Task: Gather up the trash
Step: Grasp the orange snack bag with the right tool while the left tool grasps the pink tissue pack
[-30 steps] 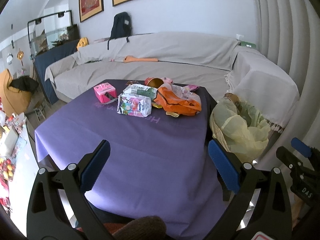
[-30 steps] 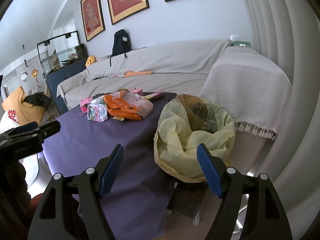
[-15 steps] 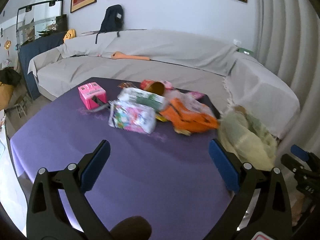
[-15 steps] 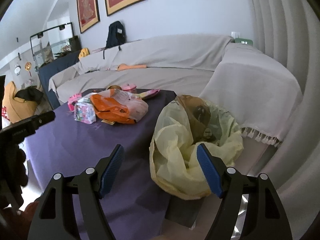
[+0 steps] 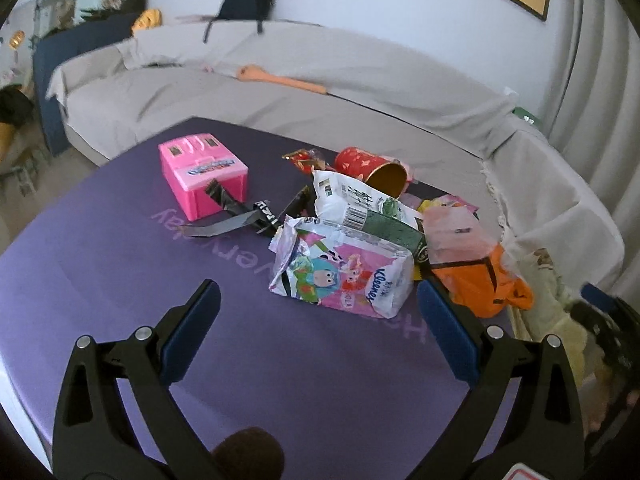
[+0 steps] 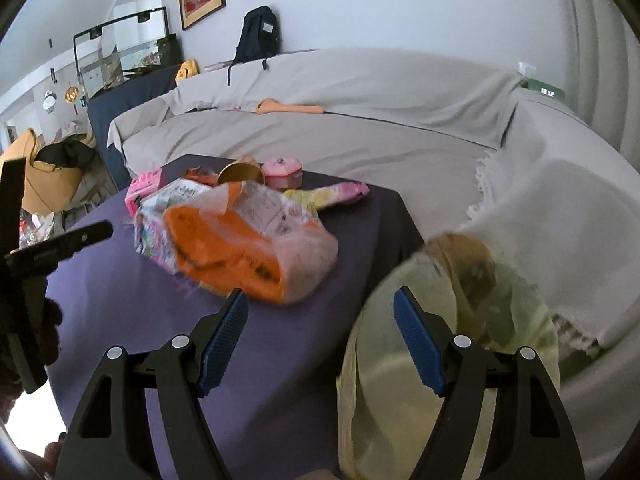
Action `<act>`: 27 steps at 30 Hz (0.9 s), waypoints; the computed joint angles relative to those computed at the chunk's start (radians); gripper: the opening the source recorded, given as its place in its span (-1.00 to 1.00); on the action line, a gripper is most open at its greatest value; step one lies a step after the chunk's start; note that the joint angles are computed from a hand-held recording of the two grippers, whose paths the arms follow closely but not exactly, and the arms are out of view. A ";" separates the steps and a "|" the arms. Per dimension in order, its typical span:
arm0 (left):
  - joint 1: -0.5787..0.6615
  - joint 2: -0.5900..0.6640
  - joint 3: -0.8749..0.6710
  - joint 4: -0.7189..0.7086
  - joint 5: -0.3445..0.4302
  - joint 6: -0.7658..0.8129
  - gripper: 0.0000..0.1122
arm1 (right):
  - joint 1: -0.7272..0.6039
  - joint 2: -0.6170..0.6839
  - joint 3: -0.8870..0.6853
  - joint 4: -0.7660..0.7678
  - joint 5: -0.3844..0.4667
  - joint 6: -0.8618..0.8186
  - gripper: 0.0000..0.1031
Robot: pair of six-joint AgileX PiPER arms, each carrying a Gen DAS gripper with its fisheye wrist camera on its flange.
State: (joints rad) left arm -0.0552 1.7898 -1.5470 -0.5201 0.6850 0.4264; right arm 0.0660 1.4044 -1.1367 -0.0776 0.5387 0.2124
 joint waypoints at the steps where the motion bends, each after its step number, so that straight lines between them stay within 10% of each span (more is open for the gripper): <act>1: 0.022 0.027 -0.036 -0.048 0.044 0.041 0.67 | -0.005 0.033 -0.039 0.001 0.010 -0.010 0.39; 6: 0.084 0.161 -0.203 -0.187 0.241 0.164 0.62 | -0.018 0.135 -0.161 0.013 0.047 -0.047 0.39; 15: 0.072 0.402 -0.531 -0.085 0.368 0.087 0.32 | -0.003 0.213 -0.241 -0.026 0.105 -0.015 0.39; 18: 0.064 0.458 -0.607 -0.076 0.412 0.055 -0.13 | -0.019 0.230 -0.266 0.046 0.136 -0.089 0.39; 20: 0.060 0.439 -0.572 -0.090 0.406 0.070 -0.65 | -0.033 0.234 -0.271 0.111 0.132 -0.153 0.39; 27: 0.096 0.238 -0.292 -0.196 0.312 0.156 -0.80 | -0.046 0.344 -0.414 0.204 0.175 -0.238 0.39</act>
State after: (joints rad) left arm 0.0407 2.0280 -1.8390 -0.7163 0.9966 0.5821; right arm 0.0204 1.7479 -1.5505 0.1267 0.7136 -0.0256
